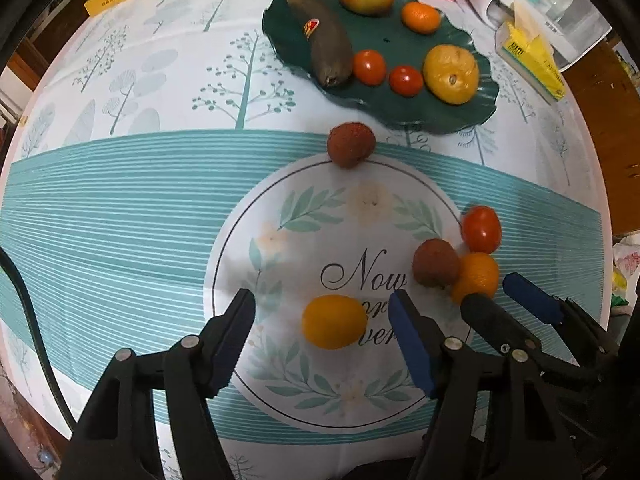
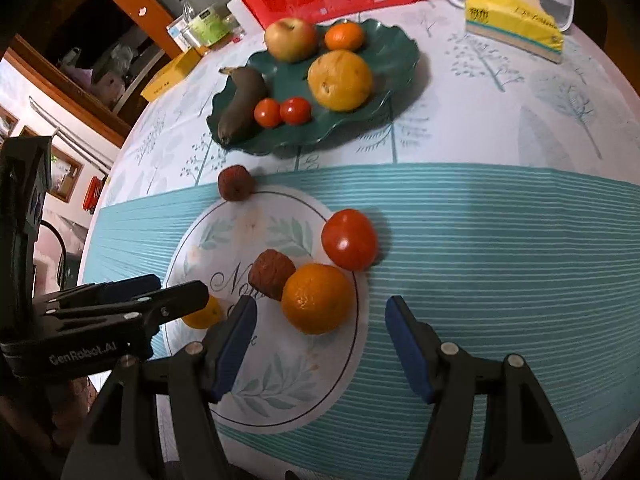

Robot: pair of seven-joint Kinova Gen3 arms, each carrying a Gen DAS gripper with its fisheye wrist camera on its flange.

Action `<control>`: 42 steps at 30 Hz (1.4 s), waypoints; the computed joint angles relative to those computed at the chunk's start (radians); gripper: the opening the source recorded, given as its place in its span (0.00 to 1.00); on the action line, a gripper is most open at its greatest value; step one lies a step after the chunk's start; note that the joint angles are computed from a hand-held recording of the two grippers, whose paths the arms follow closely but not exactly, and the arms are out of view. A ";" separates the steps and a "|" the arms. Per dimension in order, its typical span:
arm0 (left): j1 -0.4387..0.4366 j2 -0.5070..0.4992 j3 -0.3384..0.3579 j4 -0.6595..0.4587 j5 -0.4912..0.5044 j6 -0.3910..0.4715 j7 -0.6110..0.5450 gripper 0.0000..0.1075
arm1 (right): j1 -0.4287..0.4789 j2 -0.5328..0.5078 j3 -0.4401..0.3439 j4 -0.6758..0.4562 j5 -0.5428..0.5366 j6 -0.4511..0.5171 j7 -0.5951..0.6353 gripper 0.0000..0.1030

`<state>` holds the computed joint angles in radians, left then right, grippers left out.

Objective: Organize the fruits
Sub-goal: 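Grasp the yellow orange with the left tool while the right tool grasps the tangerine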

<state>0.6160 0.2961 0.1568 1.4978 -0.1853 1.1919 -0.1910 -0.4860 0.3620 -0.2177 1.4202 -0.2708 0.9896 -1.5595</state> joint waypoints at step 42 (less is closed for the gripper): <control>0.025 -0.037 0.006 -0.083 -0.072 0.104 -0.056 0.33 | -0.038 -0.048 0.020 0.007 0.061 -0.014 -0.075 0.37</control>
<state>0.6406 0.2587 0.1630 1.4143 -0.2575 1.2958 -0.2473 -0.5238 0.3140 -0.1976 1.4275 -0.2101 0.9753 -1.6348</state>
